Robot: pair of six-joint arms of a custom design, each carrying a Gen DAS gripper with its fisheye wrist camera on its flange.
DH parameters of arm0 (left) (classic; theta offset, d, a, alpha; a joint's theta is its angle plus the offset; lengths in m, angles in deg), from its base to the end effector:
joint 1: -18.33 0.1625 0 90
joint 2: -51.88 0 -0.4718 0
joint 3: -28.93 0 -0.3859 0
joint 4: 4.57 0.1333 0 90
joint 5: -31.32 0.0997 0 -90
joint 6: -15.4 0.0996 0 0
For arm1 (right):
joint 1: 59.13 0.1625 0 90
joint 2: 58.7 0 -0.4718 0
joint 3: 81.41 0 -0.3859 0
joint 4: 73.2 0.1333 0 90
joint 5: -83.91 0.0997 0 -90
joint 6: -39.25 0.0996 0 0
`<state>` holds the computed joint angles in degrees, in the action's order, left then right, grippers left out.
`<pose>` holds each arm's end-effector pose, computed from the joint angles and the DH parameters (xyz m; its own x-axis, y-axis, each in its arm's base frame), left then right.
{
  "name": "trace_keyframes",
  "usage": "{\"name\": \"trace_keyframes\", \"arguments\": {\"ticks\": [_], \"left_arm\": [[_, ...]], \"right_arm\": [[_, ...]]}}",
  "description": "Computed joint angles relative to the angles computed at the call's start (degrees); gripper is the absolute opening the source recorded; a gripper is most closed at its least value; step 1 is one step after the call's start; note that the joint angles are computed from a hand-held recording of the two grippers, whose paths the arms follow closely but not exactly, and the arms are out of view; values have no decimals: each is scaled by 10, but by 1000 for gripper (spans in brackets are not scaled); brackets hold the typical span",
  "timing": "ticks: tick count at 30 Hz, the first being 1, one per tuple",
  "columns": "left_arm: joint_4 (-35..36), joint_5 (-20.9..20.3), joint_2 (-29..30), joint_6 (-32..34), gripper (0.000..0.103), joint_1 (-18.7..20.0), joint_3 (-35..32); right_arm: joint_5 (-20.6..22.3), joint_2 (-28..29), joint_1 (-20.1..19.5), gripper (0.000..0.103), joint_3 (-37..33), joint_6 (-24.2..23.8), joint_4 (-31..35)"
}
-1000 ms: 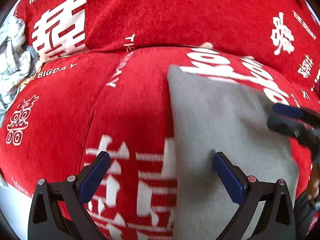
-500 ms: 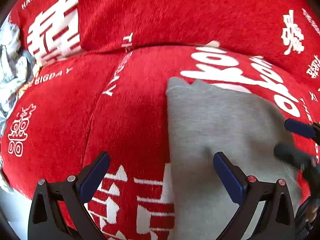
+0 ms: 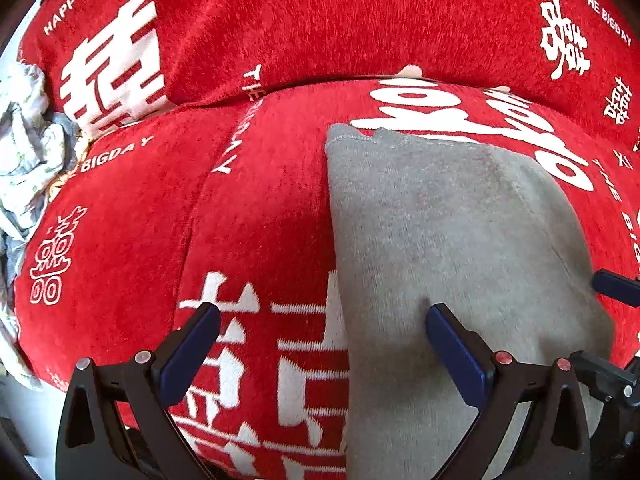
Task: Fold small clothes
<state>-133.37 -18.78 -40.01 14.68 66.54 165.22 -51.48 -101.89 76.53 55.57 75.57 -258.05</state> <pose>-0.0875 -0.3938 0.2783 -0.5386 0.5485 -0.6396 0.6565 0.7490 0.0896 0.3436 -0.2485 0.0323 -0.8266 0.0166 0.5625 -0.2799 0.8551 -0.4365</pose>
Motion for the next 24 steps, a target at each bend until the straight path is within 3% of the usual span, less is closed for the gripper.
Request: {"name": "trace_keyframes", "arguments": {"ticks": [2,6,10,14,21,24], "left_arm": [[18,-7,-21,-2,103,-5,1],[38,-7,-50,-3,103,-7,7],[58,-12,-62,-8,103,2,16],[56,-17,-76,-5,103,4,27],[50,-15,-78,2,103,5,32],[54,-16,-82,-3,103,4,33]], "right_arm": [[-16,-5,26,80,-9,19,46],[-2,5,63,81,-13,-12,-3],[42,27,56,81,-15,-41,-39],[70,45,39,81,0,-18,-42],[66,45,49,81,32,21,-68],[62,40,55,81,27,26,-39]]}}
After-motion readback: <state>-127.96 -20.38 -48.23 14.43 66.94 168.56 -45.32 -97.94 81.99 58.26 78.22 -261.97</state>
